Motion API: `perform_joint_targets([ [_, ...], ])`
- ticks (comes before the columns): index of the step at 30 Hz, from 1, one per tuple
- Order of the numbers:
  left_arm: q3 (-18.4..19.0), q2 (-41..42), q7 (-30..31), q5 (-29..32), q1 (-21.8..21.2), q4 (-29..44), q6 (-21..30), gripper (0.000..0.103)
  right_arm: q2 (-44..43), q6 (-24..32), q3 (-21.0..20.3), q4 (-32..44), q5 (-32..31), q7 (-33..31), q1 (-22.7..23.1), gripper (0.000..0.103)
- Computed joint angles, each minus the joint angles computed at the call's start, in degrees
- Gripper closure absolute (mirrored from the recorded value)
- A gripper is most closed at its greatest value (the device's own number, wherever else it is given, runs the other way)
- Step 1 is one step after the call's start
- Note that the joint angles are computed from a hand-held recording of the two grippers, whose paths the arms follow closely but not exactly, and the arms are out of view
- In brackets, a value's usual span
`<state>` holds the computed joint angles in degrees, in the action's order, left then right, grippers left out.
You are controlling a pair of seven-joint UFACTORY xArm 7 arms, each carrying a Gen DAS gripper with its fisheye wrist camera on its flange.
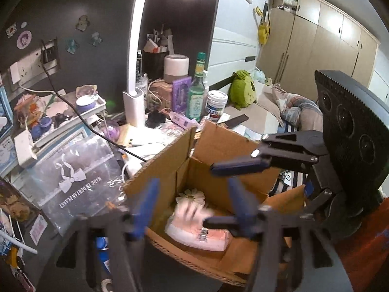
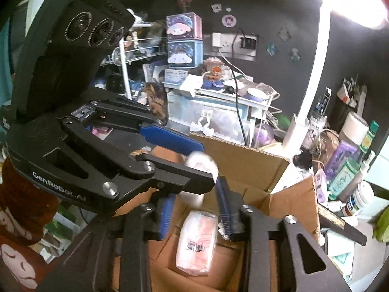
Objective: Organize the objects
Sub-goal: 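Lower the white figure into the cardboard box and open the right gripper, then move the right gripper back to the blue-and-brown tube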
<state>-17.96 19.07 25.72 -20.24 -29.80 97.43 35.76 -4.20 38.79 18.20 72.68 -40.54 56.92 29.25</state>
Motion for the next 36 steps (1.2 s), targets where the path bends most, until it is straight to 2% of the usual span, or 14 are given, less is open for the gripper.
perform_joint_targets([
  [2, -0.36, -0.36, 0.87, -1.23, 0.65, -0.33, 0.13, 0.034, -0.47, 0.34, 0.14, -0.26, -0.89, 0.97, -0.07, 0.042],
  [6, 0.16, -1.86, 0.6, -0.86, 0.62, -2.13, -1.28, 0.029, -0.41, 2.0, 0.58, 0.37, -1.11, 1.17, 0.1, 0.038],
  [10, -0.03, -4.35, 1.94, -2.73, 1.62, -5.08, -2.94, 0.028, 0.11, 2.84, 0.85, 1.15, -1.83, 2.14, 0.55, 0.008],
  [12, -0.06, -5.97, 2.91, -3.98, 2.18, -6.99, -3.8, 0.027, 0.43, 3.66, 1.09, 1.85, -3.28, 2.95, 0.92, 0.006],
  [13, -0.08, -6.69, 3.54, -4.76, 2.46, -7.84, -4.15, 0.027, 0.8, 4.56, 1.3, 2.6, -4.0, 3.15, 1.24, 0.001],
  [16, 0.13, -9.45, 5.62, -7.58, 3.4, -11.11, -5.52, 0.026, 1.78, 5.88, 1.45, 4.33, -6.28, 4.11, 2.3, 0.0],
  [20, 0.95, -13.0, 8.83, -12.07, 4.39, -15.2, -6.8, 0.026, 5.99, 13.03, 1.73, 10.29, -10.89, 4.54, 5.65, 0.0],
  [26, 3.89, -19.26, 13.92, -19.61, 5.27, -22.6, -9.16, 0.026, 11.84, 14.58, -0.65, 17.95, -13.23, 2.97, 11.37, 0.0],
  [33, 8.51, -25.33, 17.99, -25.44, 5.57, -31.69, -12.83, 0.021, 23.12, 13.5, -3.62, 31.16, -10.61, -4.49, 17.46, 0.0],
  [36, 10.37, -26.63, 18.78, -26.92, 5.87, -35.17, -14.17, 0.021, 28.94, 12.16, -4.38, 36.77, -7.31, -8.06, 19.21, 0.0],
])
